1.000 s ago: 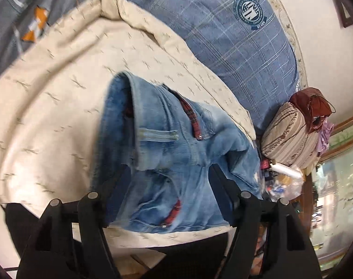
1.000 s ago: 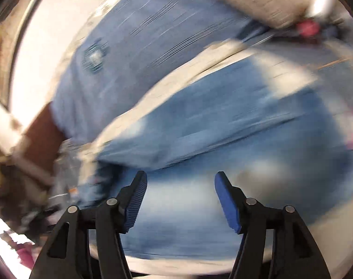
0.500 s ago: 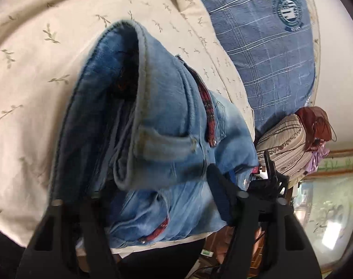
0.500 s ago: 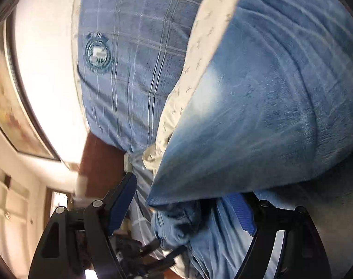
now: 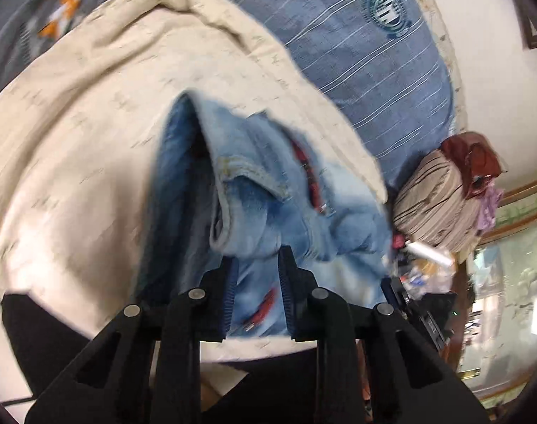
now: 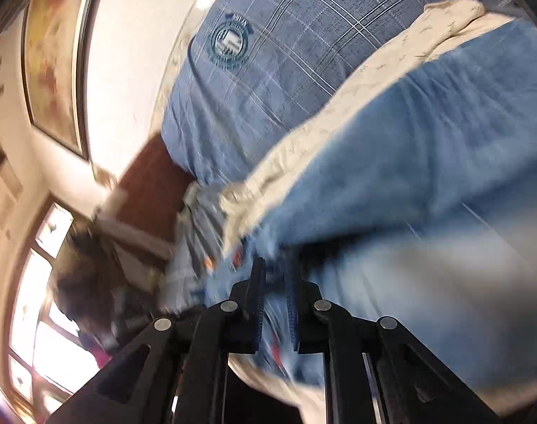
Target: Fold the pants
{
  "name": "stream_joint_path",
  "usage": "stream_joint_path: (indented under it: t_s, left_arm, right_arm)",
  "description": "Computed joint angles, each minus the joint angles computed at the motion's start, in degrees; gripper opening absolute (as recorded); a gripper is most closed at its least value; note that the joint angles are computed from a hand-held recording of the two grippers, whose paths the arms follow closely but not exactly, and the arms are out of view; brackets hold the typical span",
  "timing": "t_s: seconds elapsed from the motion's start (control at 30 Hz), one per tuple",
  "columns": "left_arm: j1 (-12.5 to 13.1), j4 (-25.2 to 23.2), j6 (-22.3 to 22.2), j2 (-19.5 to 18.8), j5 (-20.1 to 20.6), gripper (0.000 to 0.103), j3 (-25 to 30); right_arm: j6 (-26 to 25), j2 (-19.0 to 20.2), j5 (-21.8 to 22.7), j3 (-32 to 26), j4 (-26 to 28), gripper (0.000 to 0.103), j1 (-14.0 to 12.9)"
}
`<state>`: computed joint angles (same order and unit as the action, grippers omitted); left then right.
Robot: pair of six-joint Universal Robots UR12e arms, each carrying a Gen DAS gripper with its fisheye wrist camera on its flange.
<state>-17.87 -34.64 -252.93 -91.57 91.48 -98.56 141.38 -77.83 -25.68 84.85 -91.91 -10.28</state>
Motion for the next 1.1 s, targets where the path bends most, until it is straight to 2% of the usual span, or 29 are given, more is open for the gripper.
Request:
stream_joint_path:
  t_s: [0.03,0.07,0.13,0.2,0.23,0.27,0.3,0.33,0.37,0.4,0.43,0.47,0.5,0.6,0.67,0.7,0.73,0.77,0.8,0.83,0.87,0.9,0.93,1.0,1.1]
  left_arm:
    - [-0.2,-0.3,-0.2,0.3,-0.3,0.016,-0.7]
    - [-0.5,-0.8,-0.5,0.4,-0.8,0.016,-1.3]
    - [-0.8,-3.3,-1.1,0.4,-0.9,0.016,-1.7]
    - [-0.6,-0.8,-2.6,0.6,-2.7,0.013,-3.0]
    - [-0.4,1.5,-3.2,0.6,-3.8,0.013,-3.5]
    - [-0.3,2.1,-3.2,0.4,-3.7,0.014,-3.3]
    - [-0.4,2.1,-2.9,0.1,-2.4,0.022,-2.4]
    - [-0.6,1.9,-2.5,-0.1,-1.5,0.03,-1.9]
    - [-0.7,1.7,-2.5,-0.4,-0.5,0.053,-1.1]
    - [-0.7,2.2,-2.8,-0.8,0.3,0.072,-0.6]
    - [-0.8,3.2,-3.0,-1.4,1.4,0.076,-0.2]
    - [-0.9,3.5,-3.2,-1.8,2.1,0.077,0.1]
    - [-0.8,3.2,-3.4,-2.3,2.2,0.077,0.6]
    - [0.3,1.6,-4.5,-4.2,-0.7,0.079,2.3]
    - [0.7,-1.0,-5.3,-5.3,-1.0,0.081,3.6]
    - [0.8,-2.5,-5.2,-5.6,-0.9,0.08,4.2]
    - [1.1,-4.3,-4.5,-6.0,-0.9,0.077,4.9]
    - [1.3,-6.4,-4.1,-6.1,-0.6,0.056,5.7]
    - [1.6,-7.8,-3.6,-5.8,-0.2,0.027,6.0]
    - [2.0,-6.7,-3.1,-5.4,-0.7,0.01,5.6]
    - [2.5,-3.4,-2.5,-4.6,-2.3,0.0,4.2]
    - [2.7,-1.6,-2.5,-3.6,-2.6,0.0,3.4]
    - [2.2,-2.1,-2.0,-3.1,-0.6,0.0,3.5]
    - [1.1,-2.2,0.1,-2.2,2.5,0.001,3.4]
    - [-0.4,-2.0,0.3,-1.0,1.8,0.001,2.6]
  right_arm:
    - [-0.6,-0.3,-1.7,0.6,0.6,0.011,-0.3]
    - [0.2,-0.6,-4.0,1.4,0.6,0.015,-0.5]
    - [2.9,-0.5,-6.5,2.7,0.0,0.015,-0.9]
    - [6.2,-0.1,-5.9,3.2,-1.0,0.016,-1.2]
    - [6.5,0.4,-5.0,2.6,0.4,0.022,-1.3]
    - [7.5,0.7,-4.2,2.1,0.6,0.041,-1.3]
    - [9.2,1.0,-2.8,1.9,-0.7,0.052,-1.1]
    - [11.2,1.4,-0.6,1.7,-2.4,0.073,-0.9]
    - [12.2,1.7,1.2,1.6,-3.5,0.08,-0.7]
    - [12.7,2.1,2.9,1.2,-3.6,0.08,-0.3]
    - [11.9,3.1,4.8,-0.3,-1.3,0.081,0.5]
    - [13.0,3.8,5.1,-1.1,-1.5,0.081,1.1]
    - [16.2,4.7,5.1,-1.8,-4.1,0.081,1.9]
    - [24.0,7.2,4.9,-3.7,-9.6,0.081,3.9]
    - [29.0,8.6,6.2,-4.0,-13.6,0.079,4.8]
    - [30.9,9.2,6.5,-4.2,-15.4,0.075,5.1]
    - [32.5,9.7,6.2,-4.5,-17.3,0.055,5.5]
    - [31.8,10.0,6.1,-5.0,-16.8,0.017,5.7]
    - [29.6,10.0,6.2,-5.7,-14.4,0.004,5.7]
    - [28.4,9.6,6.2,-5.6,-14.2,0.005,5.5]
    - [26.5,9.0,6.2,-5.3,-14.5,0.004,5.1]
    - [23.1,8.2,6.1,-5.3,-13.3,0.004,4.8]
    - [20.6,7.6,6.2,-5.2,-11.8,0.004,4.5]
    - [11.0,6.2,6.3,-5.8,-3.3,0.004,3.4]
    - [-1.8,4.0,4.1,-6.1,8.9,0.004,1.9]
